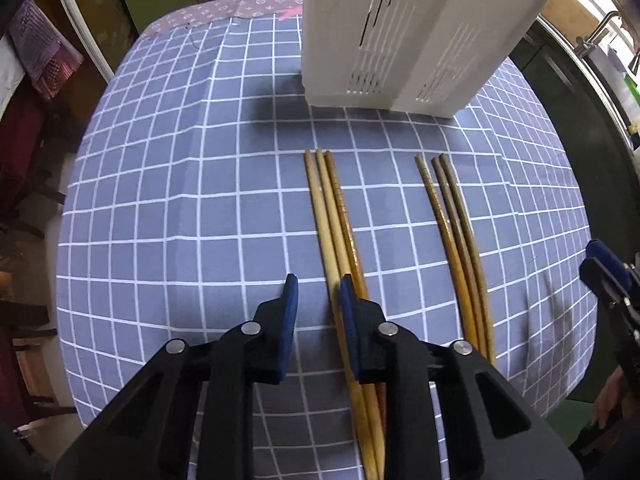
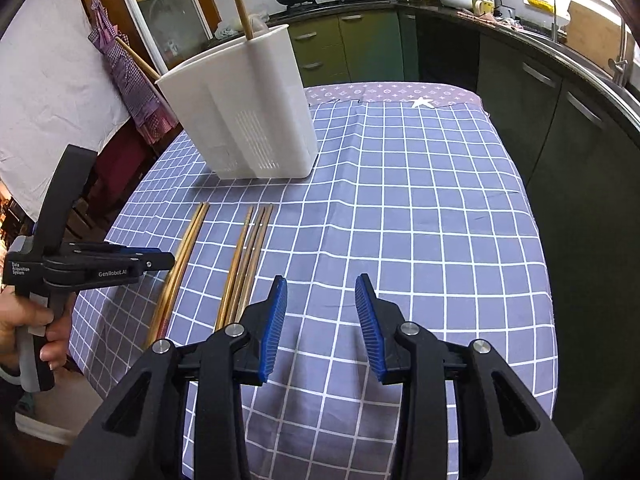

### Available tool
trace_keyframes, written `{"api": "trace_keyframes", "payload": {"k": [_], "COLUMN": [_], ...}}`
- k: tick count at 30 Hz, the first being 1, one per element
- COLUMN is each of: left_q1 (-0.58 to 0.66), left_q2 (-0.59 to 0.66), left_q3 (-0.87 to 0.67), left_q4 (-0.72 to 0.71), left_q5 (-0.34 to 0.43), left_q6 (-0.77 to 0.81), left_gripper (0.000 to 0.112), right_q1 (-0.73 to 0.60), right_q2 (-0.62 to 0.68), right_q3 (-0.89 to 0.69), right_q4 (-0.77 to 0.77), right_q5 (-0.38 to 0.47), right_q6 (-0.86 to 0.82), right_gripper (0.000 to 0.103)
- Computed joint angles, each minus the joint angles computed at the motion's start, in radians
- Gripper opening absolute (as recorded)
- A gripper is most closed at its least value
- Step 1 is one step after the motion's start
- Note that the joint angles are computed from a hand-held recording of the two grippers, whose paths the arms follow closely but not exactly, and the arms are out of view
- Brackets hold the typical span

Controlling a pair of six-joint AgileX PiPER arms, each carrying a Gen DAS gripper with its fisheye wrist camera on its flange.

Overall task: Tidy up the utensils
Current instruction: 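Grasp another chopstick and lift it upright with the left gripper while the right gripper approaches the chopsticks, then grasp a chopstick and lift it with the right gripper while the left gripper holds its chopstick upright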

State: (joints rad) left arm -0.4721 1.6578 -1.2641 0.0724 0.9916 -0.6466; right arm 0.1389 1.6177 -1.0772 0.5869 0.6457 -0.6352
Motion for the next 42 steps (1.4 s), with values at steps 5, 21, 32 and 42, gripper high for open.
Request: {"api": "trace_keyframes", "payload": {"k": [5, 21, 32, 42], "left_q1": [-0.001, -0.033, -0.138, -0.243], "left_q2": [0.014, 0.032, -0.248, -0.402], "left_q3": [-0.018, -0.052, 0.034, 0.097], "left_q4": [0.020, 0.066, 0.293, 0.413], "left_q5": [0.011, 0.001, -0.005, 0.045], "left_q6": [-0.003, -0.041, -0.181, -0.267], "left_gripper": [0.021, 0.007, 0.007, 0.007], "right_q1": [0.010, 0.025, 0.157, 0.253], "right_q2": [0.007, 0.024, 0.214, 0.369], "right_q3": [-0.001, -0.023, -0.253, -0.436], "right_q4": [-0.004, -0.052, -0.200, -0.360], "right_q5": [0.009, 0.018, 0.123, 0.198], "right_q6": [0.005, 0.032, 0.209, 0.367], "right_gripper": [0.036, 0.036, 0.035, 0.014]}}
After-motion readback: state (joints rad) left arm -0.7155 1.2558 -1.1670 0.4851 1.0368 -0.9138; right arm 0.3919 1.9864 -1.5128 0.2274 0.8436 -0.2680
